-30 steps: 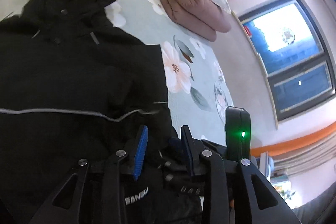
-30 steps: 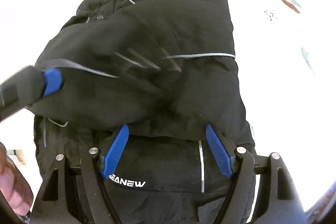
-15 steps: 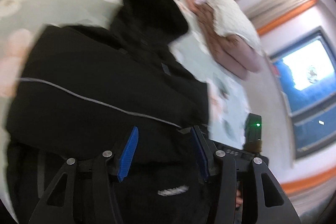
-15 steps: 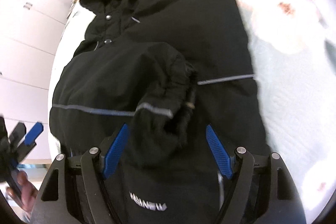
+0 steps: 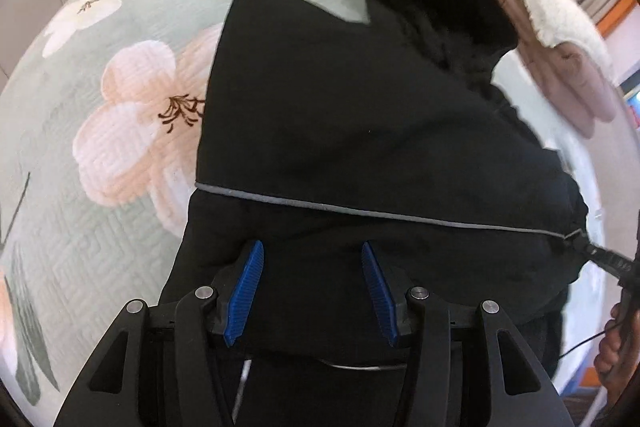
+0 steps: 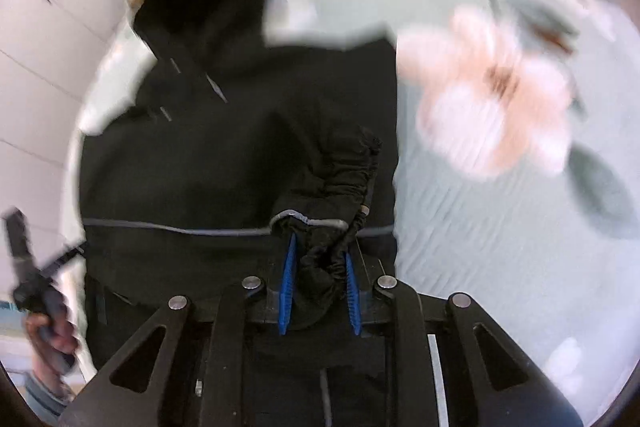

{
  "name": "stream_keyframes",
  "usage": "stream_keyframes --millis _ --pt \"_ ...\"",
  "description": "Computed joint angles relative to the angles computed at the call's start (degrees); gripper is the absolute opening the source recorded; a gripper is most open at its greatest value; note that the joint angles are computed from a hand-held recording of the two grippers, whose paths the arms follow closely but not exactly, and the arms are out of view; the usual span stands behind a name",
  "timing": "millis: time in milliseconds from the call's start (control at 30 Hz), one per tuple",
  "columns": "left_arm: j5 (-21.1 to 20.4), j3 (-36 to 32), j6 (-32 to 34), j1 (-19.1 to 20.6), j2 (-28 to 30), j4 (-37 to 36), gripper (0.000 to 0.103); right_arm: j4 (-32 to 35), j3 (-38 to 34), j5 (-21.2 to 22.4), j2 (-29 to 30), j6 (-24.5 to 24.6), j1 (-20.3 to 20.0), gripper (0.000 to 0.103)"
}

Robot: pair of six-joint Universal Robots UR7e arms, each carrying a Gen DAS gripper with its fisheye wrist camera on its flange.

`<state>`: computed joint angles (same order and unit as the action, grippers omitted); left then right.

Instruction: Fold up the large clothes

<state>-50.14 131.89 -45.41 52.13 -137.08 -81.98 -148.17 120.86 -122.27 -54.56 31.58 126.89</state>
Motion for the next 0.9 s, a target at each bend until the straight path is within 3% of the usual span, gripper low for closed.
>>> stream_keyframes --millis 133,233,300,400,533,600,733,800,900 --pt "-0.1 -0.8 -0.4 -0.7 0.5 1.6 0.053 -2.9 0.6 -1.4 2.5 0.3 -0.3 0.027" --pt "0.3 -3.4 -3.1 -3.6 0.8 5.8 0.053 3.7 -1.7 -1.6 1.4 1.8 0.8 0.034" --pt "1.5 -5.1 -5.3 -7.5 0.0 7.8 0.053 10.0 -3.9 -4.1 0.0 4.0 2.8 0.053" --pt "3.3 -6.9 -5.3 -10.6 0.9 6.7 0.053 12.3 -6.8 -9.1 -0.5 3.4 6.8 0.054" --pt "3.9 -5.8 2.3 -5.3 5.8 -3.5 0.053 8.3 -10.4 -7.8 3.8 0.0 7.2 0.054" --pt "3.1 -4.4 6.4 -2.0 7.4 -8.4 0.053 9.4 -12.3 -9.3 7.5 -0.8 6.8 0.054" --pt "1.2 -1.4 15.4 6.6 11.9 -17.4 0.052 13.1 -12.7 -11.0 11.9 2.8 4.8 0.054" --pt "1.1 -1.0 16.3 7.2 12.3 -18.8 0.052 11.3 -12.2 -12.0 12.4 1.8 5.3 0.054" --pt "2.0 -2.8 13.7 5.0 13.6 -14.2 0.053 15.8 -14.7 -10.9 12.6 1.6 5.3 0.054"
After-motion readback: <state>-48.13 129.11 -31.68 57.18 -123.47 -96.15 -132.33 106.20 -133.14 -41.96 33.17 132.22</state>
